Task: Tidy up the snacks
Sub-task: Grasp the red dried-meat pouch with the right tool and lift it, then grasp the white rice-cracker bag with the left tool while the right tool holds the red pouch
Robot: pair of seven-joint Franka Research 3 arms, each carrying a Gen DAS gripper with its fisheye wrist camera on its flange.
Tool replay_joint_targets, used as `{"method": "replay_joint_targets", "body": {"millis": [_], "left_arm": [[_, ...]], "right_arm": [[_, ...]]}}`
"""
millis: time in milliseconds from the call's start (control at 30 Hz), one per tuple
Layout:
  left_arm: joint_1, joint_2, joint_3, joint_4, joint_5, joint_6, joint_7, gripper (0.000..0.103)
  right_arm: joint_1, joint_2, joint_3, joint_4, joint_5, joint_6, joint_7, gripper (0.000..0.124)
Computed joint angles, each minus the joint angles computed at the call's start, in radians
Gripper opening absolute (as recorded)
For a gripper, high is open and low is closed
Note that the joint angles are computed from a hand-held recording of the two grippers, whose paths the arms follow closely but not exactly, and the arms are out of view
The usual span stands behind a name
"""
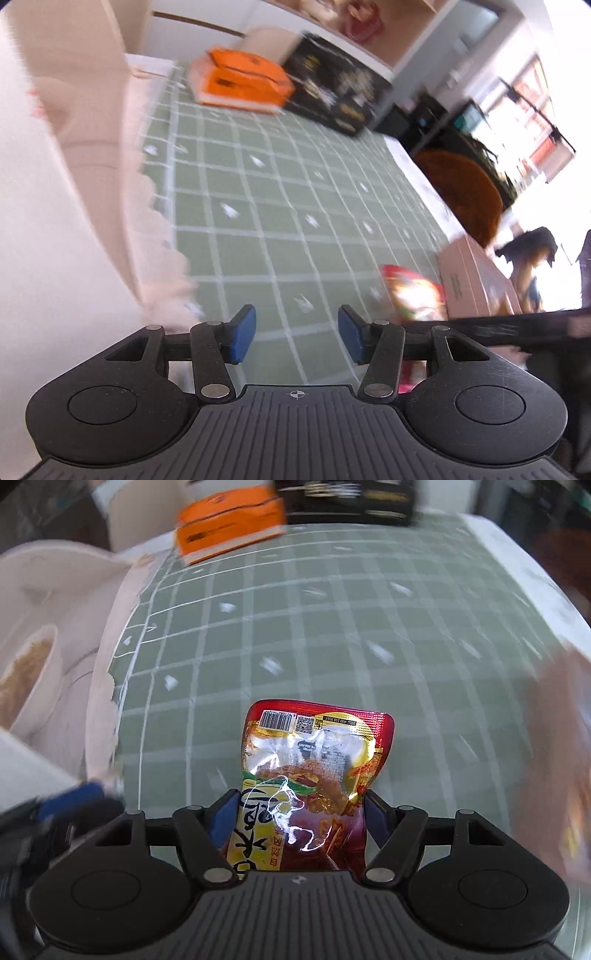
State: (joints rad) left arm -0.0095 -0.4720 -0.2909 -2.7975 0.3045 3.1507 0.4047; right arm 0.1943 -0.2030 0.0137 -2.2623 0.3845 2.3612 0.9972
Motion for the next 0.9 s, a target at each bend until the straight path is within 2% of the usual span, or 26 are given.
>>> {"method": "replay_joint_targets", "body": {"millis": [133, 233, 300, 367, 433, 467, 533, 567, 633, 700, 733, 800, 900], "left_arm": [[-0.235, 0.1, 0.15, 0.082, -0.048, -0.035, 0.134, 0.055], [-0.459, 0.19, 0.28, 0.169, -0.155, -0.056, 0.314, 0.055], [-0.557, 0.248, 0.317, 0.23, -0.223, -0.066, 0.416, 0.055], [-0.559, 0.319, 0.279, 0.299, -0.234, -0.062, 0.472, 0.055], [-0.454, 0.388, 0.163, 0.39, -0.065, -0.107, 0.352, 0.055], [-0.422, 0.425, 0.126, 0.445, 0.007, -0.143, 0.293, 0.055], [-0.4, 0.511, 0.09, 0.551, 0.076, -0.176, 0.26, 0.055], [-0.399, 0.554, 0.082, 0.605, 0.141, -0.195, 0.223, 0.055], [-0.413, 0.638, 0.076, 0.726, 0.244, -0.283, 0.198, 0.055], [-0.431, 0.706, 0.06, 0.832, 0.268, -0.403, 0.237, 0.056], [-0.444, 0.724, 0.063, 0.861, 0.294, -0.435, 0.239, 0.056], [-0.461, 0.745, 0.066, 0.892, 0.33, -0.472, 0.239, 0.056], [-0.477, 0.767, 0.068, 0.931, 0.359, -0.521, 0.243, 0.057]], "right_arm": [[-0.074, -0.153, -0.081, -0.112, 0.047, -0.004, -0.023, 0.07], [-0.143, -0.235, -0.122, -0.168, 0.044, 0.019, -0.02, 0.071], [-0.19, -0.275, -0.142, -0.203, 0.029, 0.044, -0.023, 0.071], [-0.239, -0.302, -0.15, -0.243, 0.005, 0.074, -0.008, 0.071], [-0.279, -0.32, -0.155, -0.294, -0.019, 0.13, -0.009, 0.071], [-0.307, -0.322, -0.144, -0.317, -0.041, 0.155, 0.016, 0.071], [-0.336, -0.313, -0.154, -0.333, -0.053, 0.146, 0.055, 0.071], [-0.336, -0.312, -0.174, -0.335, -0.043, 0.128, 0.047, 0.071], [-0.335, -0.319, -0.193, -0.355, -0.023, 0.12, 0.025, 0.071], [-0.338, -0.324, -0.199, -0.38, -0.015, 0.136, -0.001, 0.071], [-0.341, -0.319, -0.196, -0.387, -0.015, 0.14, -0.002, 0.071], [-0.345, -0.302, -0.192, -0.392, -0.017, 0.142, -0.008, 0.071], [-0.342, -0.317, -0.197, -0.415, -0.013, 0.153, -0.049, 0.081]]}}
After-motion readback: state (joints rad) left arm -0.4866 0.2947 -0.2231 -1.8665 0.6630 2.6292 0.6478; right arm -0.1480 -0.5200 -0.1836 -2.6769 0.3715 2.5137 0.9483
